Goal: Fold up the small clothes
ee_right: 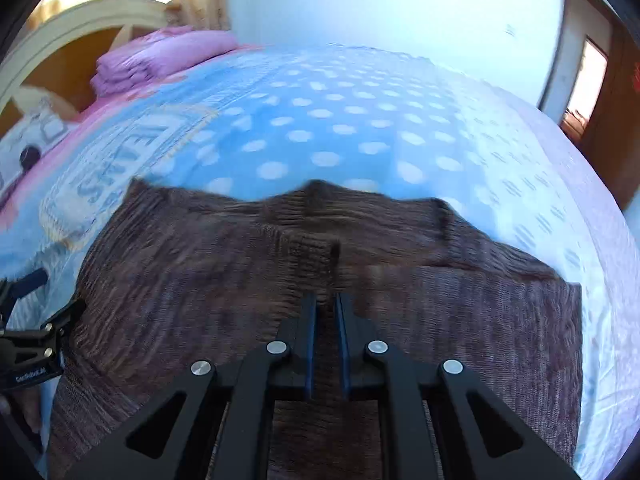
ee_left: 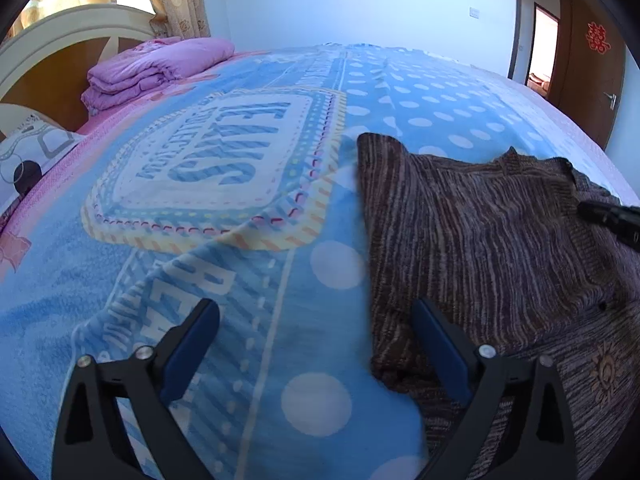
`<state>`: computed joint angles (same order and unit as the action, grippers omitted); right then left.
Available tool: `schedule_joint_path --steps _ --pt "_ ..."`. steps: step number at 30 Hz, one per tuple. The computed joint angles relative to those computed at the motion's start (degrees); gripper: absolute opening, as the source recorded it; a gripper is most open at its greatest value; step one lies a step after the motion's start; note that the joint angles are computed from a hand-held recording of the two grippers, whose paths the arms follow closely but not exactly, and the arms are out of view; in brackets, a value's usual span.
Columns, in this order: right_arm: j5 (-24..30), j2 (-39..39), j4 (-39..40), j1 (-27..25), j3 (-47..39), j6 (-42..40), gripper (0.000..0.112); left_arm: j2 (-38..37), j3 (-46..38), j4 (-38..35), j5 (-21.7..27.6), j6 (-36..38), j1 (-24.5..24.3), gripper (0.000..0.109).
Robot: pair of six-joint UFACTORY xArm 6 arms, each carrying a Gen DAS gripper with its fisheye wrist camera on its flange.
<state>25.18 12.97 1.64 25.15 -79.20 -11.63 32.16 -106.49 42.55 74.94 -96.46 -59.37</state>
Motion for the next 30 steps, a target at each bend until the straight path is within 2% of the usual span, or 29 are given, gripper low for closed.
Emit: schedule_joint_path --steps 1,3,5,7,8,9,11,12,13,14,15,20,24,26,30 --pt "0.61 -0.62 1.65 -0.44 0.4 -0.71 0.01 0.16 -0.27 0.18 0.25 0.25 -0.1 0.101" --pt "4.16 -2.9 11.7 -1.59 1.51 -6.59 0.022 0.58 -0.91 0.42 0.75 0.42 -0.27 0.102" --pt "8.08 -5.9 23.69 -2.82 4.0 -15.23 0.065 0.55 -0.9 0.54 0.71 0.34 -0.29 0.103" --pt "10.13 -8.2 29.45 -3.13 6.48 -20.81 0.066 0.34 -0.61 0.65 0.59 0.32 -0.31 0.103" --pt "9.6 -9.16 29.07 -2.67 7.94 -21.43 0.066 0.22 -0.43 0.8 0.48 0.28 -0.35 0.103" --pt "8.93 -9.88 28.19 -2.06 9.25 -21.39 0.065 0.22 -0.42 0.94 0.41 0.38 -0.41 0.103" --pt "10.54 -9.77 29.38 -1.61 9.6 -21.95 0.046 -0.21 0.35 1.63 -0.78 0.46 -0.52 0.103" --pt "10.81 -9.17 29.4 -1.35 9.47 -21.47 0.041 -0.51 0.88 2.16 -1.68 0.4 -0.59 0.103" --pt "9.06 -8.98 29.27 -0.98 10.03 -21.17 0.031 -1.24 2.16 3.02 -3.51 0.22 -0.64 0.103" --pt "8.47 -8.79 30.19 -0.82 10.23 -21.58 0.01 -1.72 2.97 3.52 -4.78 0.17 -0.67 0.103" --pt "8.75 -8.63 31.54 -0.91 10.03 -21.94 0.005 -1.65 2.87 3.7 -4.93 0.4 -0.74 0.103" --pt "4.54 -12.68 32.88 -1.21 13.77 -24.99 0.003 -1.47 2.65 2.77 -5.44 0.52 -0.35 0.103" --pt "3.03 -12.91 26.15 -1.6 15.34 -21.46 0.003 -0.9 1.86 2.56 -5.49 1.42 -0.39 0.103" --pt "-0.08 -12.65 22.68 -1.37 16.95 -19.51 0.003 -1.62 3.11 2.78 -7.03 0.99 -0.26 0.103" --pt "1.53 -14.03 31.1 -2.14 17.38 -25.83 0.004 -2.52 4.59 3.07 -8.06 -0.52 -0.15 0.103"
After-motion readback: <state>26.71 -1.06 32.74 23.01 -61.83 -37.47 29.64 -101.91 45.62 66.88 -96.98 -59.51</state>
